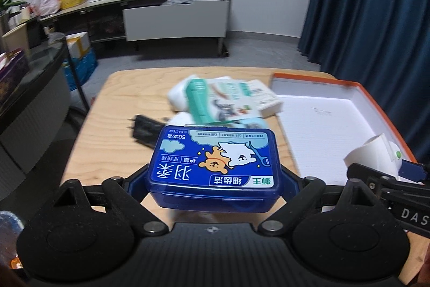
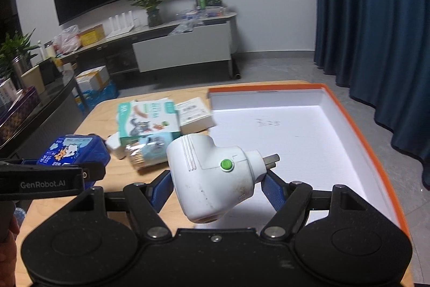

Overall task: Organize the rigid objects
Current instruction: 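Lift and carry blue box and white heater over the orange-rimmed tray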

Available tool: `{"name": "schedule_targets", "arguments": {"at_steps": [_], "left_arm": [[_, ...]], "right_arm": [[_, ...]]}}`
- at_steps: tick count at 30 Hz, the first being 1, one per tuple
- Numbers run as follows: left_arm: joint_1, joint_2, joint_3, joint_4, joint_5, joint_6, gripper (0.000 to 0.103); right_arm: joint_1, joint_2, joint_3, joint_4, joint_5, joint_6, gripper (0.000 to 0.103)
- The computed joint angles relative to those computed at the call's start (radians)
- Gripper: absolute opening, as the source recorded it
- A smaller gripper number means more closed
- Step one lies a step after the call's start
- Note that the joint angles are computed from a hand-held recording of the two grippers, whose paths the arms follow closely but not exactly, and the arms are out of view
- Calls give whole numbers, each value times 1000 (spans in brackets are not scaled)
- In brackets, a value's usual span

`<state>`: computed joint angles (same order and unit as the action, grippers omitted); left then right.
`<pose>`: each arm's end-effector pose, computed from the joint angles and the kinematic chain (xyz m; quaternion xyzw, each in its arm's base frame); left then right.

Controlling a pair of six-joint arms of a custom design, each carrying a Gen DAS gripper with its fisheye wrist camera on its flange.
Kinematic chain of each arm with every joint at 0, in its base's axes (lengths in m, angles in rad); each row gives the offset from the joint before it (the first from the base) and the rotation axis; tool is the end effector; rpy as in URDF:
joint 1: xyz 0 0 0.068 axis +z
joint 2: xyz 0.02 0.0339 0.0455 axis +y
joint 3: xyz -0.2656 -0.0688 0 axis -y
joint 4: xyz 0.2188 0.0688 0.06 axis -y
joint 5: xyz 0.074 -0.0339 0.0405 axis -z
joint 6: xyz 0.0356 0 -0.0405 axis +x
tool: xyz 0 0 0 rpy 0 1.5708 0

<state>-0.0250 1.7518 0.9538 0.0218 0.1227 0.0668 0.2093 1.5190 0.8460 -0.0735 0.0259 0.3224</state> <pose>0.3413 -0.0129 0.1834 0.0659 0.9183 -0.0485 0.3873 0.2889 0.0604 0.2149 0.0570 0.9144 0.0938 0.3896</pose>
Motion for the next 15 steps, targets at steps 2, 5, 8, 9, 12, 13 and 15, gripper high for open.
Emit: {"name": "schedule_targets", "arguments": {"at_steps": [2, 5, 8, 9, 12, 13, 15], "left_arm": [[-29, 2, 1, 1, -3, -11, 94], [-70, 6, 5, 5, -12, -16, 94], [-97, 11, 9, 10, -16, -23, 94], [-109, 18, 12, 17, -22, -28, 94], [-129, 44, 39, 9, -23, -39, 94], [-133, 50, 45, 12, -16, -41, 94], [-147, 67, 62, 16, -19, -36, 94]], "right_arm": [[-20, -12, -13, 6, 5, -10, 86], [-63, -25, -29, 16, -7, -24, 86], [-103, -27, -38, 31, -18, -49, 86], [-115, -31, -47, 43, -22, -60, 86], [-149, -8, -45, 58, -33, -87, 86], [-162, 2, -43, 66, -39, -99, 86], [-177, 25, -39, 86, -50, -116, 86]]}}
